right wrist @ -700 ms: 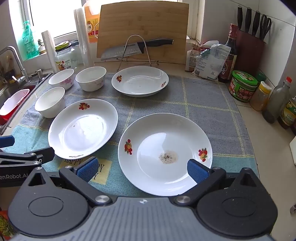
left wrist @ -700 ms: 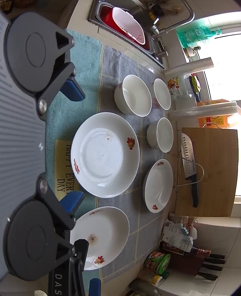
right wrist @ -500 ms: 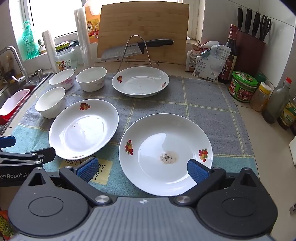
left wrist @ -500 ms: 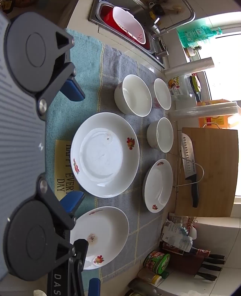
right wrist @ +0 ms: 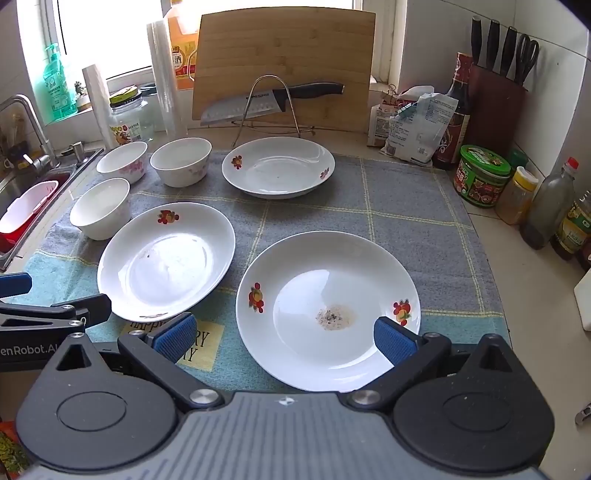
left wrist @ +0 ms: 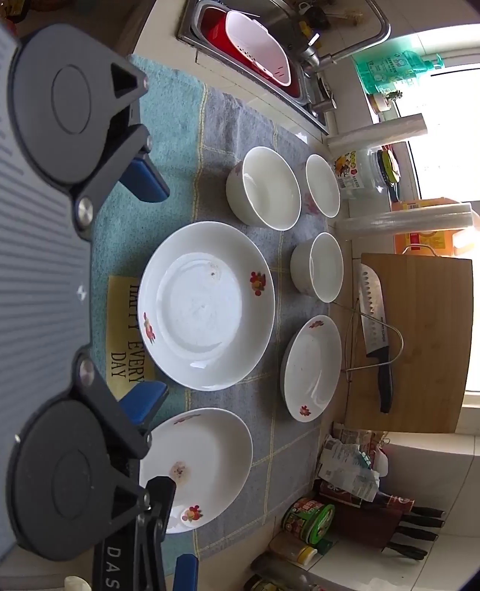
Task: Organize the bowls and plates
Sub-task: 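Move the left tool toward the brown-stained white plate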
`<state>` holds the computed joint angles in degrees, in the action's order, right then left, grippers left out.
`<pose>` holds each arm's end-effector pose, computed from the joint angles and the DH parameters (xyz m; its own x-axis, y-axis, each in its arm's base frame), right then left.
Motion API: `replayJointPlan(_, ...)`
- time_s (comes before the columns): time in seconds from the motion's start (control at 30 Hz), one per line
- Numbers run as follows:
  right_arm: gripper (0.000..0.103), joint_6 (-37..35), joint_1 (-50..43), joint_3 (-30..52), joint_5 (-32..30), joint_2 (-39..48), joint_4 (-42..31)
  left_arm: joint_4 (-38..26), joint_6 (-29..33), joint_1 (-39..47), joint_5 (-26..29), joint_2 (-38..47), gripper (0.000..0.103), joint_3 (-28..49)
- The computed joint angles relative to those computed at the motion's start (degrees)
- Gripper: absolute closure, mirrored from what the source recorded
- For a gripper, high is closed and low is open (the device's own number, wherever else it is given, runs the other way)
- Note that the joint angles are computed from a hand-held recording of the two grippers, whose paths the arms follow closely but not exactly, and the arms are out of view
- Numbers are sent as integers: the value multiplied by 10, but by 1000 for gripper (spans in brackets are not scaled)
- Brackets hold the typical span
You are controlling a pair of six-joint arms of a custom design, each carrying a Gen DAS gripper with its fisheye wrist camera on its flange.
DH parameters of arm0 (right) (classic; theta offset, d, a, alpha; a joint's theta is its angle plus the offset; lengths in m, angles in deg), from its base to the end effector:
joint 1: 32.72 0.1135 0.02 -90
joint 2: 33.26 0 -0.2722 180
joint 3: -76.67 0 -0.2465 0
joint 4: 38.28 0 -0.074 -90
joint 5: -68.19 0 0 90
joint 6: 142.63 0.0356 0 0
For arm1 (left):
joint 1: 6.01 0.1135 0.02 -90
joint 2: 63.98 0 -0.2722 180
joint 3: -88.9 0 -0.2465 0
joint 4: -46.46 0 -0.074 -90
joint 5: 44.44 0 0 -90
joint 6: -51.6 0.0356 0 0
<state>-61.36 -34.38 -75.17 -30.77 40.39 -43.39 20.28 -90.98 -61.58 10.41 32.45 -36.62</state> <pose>0.1856 0.0002 0.1146 -0.7528 -0.1282 -0.6456 -0.1866 0.9822 0.0226 0.1708 -0.2129 0.1235 -0.7582 -0.0425 -0.6507 -0.0806 0.9963 0.0288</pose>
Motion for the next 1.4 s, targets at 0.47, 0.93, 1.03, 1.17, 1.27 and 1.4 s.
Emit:
replayJointPlan(0.47,0,-1,1,-3,2,-5,2,-6,-1,3,6,-6,1,0)
replayJointPlan(0.93,0,0,2,-4,1,-8,1,-9,-3,4,7,-11,1,-2)
replayJointPlan(1.03,0,-1,0,-5,-1,-8,3,-9,-4,4,6,-11,1,-2)
replayJointPlan(1.17,0,-8,-11,-7,-9,-10,4,-10,-5,4,7,-10,1,-1)
replayJointPlan(1.27,0,-8,-10,-7,-9,-10,4,-10,-5,4,6,-10,1,-1)
replayJointPlan(1.4,0,-11,-14,-7,-12,-10,4,-14,-9,2,6,-8,1,3)
